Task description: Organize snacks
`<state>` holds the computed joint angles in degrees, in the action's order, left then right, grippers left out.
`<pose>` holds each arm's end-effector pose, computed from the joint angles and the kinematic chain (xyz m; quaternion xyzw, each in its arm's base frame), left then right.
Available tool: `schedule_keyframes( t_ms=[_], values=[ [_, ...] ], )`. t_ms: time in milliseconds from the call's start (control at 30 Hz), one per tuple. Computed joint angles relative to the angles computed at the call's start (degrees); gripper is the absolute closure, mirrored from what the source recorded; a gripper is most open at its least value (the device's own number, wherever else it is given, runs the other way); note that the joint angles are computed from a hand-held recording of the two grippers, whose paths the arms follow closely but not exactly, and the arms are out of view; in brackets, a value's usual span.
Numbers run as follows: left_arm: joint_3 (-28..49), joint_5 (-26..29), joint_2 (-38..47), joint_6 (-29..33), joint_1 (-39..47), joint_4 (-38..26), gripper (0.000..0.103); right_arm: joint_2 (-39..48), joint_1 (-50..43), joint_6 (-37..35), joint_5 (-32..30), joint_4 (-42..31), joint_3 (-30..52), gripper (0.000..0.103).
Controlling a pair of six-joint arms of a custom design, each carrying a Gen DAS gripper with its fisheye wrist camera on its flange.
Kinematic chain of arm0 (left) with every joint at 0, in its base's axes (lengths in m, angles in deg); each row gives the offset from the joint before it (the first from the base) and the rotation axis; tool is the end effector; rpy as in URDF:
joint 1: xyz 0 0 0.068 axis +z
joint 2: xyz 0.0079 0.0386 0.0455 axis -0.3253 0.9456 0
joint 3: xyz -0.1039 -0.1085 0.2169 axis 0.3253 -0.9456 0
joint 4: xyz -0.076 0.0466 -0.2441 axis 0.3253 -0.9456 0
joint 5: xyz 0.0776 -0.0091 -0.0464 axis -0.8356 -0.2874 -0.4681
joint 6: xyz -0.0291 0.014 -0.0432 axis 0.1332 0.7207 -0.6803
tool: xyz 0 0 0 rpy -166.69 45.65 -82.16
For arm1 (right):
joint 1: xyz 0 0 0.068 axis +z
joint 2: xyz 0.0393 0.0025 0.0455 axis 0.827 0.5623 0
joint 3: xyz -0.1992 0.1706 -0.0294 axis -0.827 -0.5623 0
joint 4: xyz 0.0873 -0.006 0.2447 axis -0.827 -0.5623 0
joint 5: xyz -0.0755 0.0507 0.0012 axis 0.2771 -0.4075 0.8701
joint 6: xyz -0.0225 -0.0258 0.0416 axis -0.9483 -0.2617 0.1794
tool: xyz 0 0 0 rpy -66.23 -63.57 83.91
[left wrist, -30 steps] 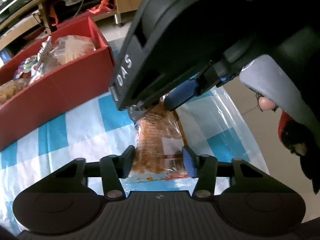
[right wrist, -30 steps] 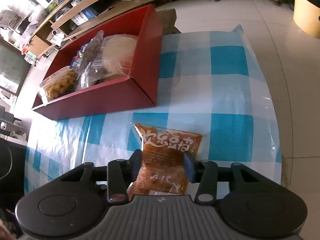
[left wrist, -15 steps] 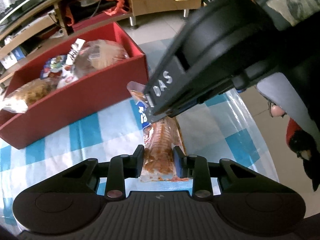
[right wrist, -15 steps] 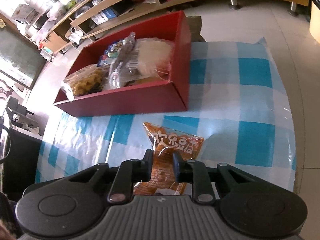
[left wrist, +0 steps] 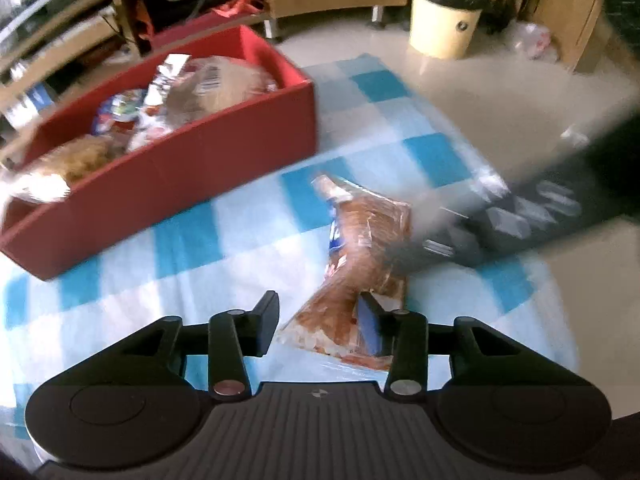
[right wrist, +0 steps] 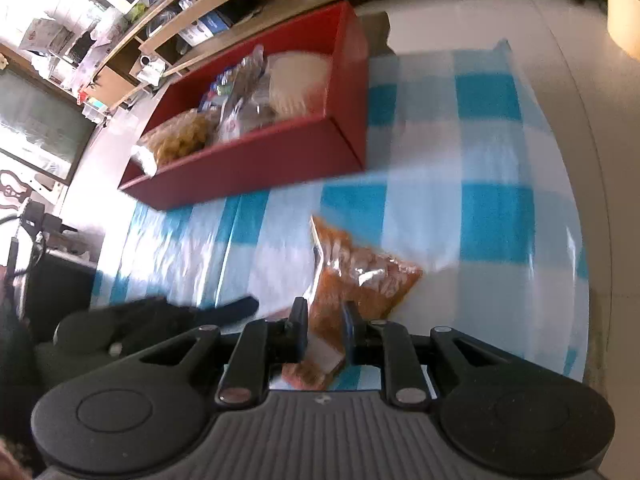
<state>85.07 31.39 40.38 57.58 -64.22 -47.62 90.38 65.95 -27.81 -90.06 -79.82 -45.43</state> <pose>0.1701 -0.1641 0.0528 0.3170 0.9209 -0.0286 0.2251 0.1642 0.0426 0.0565 0.0798 0.9571 0.2360 0.1478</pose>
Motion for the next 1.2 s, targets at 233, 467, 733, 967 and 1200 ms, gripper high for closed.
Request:
schedule_keyframes(
  t_ms=[233,467,733,967,1200],
  values=[
    [-1.9,6.4,-4.1,5.5,6.0,-1.2,0.044,-18.4,12.4,-16.8,18.3,-15.4,-1.6,0.071],
    [-4.1,8.7,-3.8,3.6,3.5,2.7,0.016,-7.9,10.4,-42.0,20.3,-11.3,4.8,0.038],
    [-1.5,1.7,7.2,4.2,1.2,9.2,0.015,10.7,1.4,-51.6,16.9,3.0,8.8,0.036],
    [1.5,4.9,6.7,16.3,10.4,4.8,0.019,13.0,5.2,-54.6,12.2,7.2,4.7,0.036],
    [4.1,10.7,6.0,28.9,19.9,0.3,0.026,5.0,12.2,-56.9,15.8,3.6,4.1,0.032]
  ],
)
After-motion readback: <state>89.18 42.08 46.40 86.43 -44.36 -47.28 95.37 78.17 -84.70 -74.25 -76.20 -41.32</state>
